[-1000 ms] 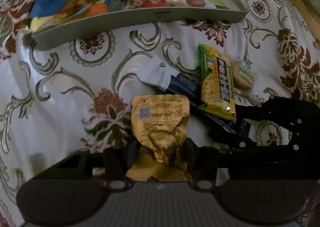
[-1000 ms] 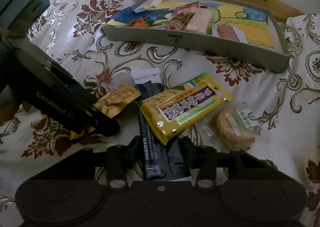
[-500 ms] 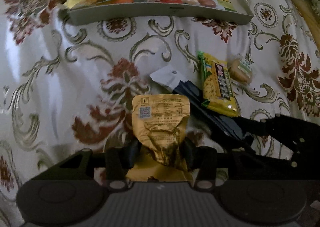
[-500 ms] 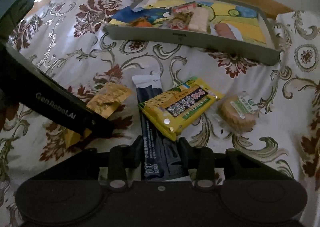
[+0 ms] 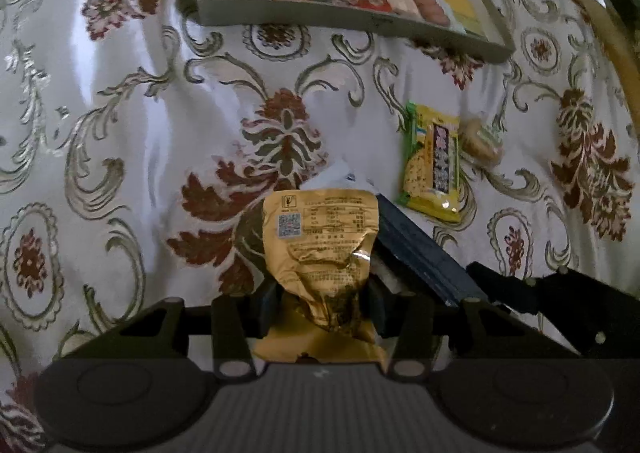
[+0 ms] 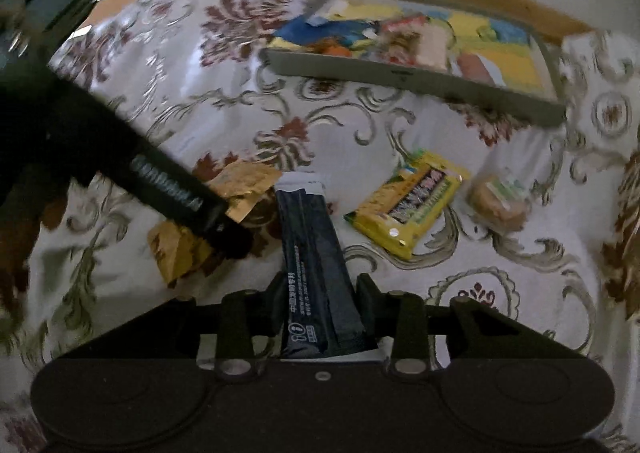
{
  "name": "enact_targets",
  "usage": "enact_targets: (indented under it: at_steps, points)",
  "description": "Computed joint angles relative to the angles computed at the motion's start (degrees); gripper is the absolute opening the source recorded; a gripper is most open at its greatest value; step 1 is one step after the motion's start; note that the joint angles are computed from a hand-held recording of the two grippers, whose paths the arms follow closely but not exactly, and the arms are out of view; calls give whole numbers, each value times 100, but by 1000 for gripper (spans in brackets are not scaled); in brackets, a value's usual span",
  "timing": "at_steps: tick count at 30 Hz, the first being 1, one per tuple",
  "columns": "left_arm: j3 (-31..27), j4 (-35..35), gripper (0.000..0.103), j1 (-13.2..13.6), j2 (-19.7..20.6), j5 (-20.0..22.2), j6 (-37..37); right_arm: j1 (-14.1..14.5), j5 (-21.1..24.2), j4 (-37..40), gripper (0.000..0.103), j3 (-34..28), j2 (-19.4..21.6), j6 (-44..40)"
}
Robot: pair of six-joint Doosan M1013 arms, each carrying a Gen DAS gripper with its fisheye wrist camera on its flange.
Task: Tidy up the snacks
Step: 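Lift and carry the gold wrapper and black packet toward the grey tray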
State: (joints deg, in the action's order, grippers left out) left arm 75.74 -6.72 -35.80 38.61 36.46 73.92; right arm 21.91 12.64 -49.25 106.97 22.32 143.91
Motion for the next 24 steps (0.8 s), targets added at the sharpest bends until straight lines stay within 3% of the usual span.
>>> enact_targets:
  at_steps: [5,13,24]
  points:
    - [124,96,50,26,-117,-220,-337,224,464,-2018,38,47,38,1364]
    - [139,923,50,-66,-200,-536,-1140,358,1007,-4078,38,146,97,3001]
    - [117,1821,50,-149,-243,-920,-1918,374,1755,-5893,38,310,82,5047]
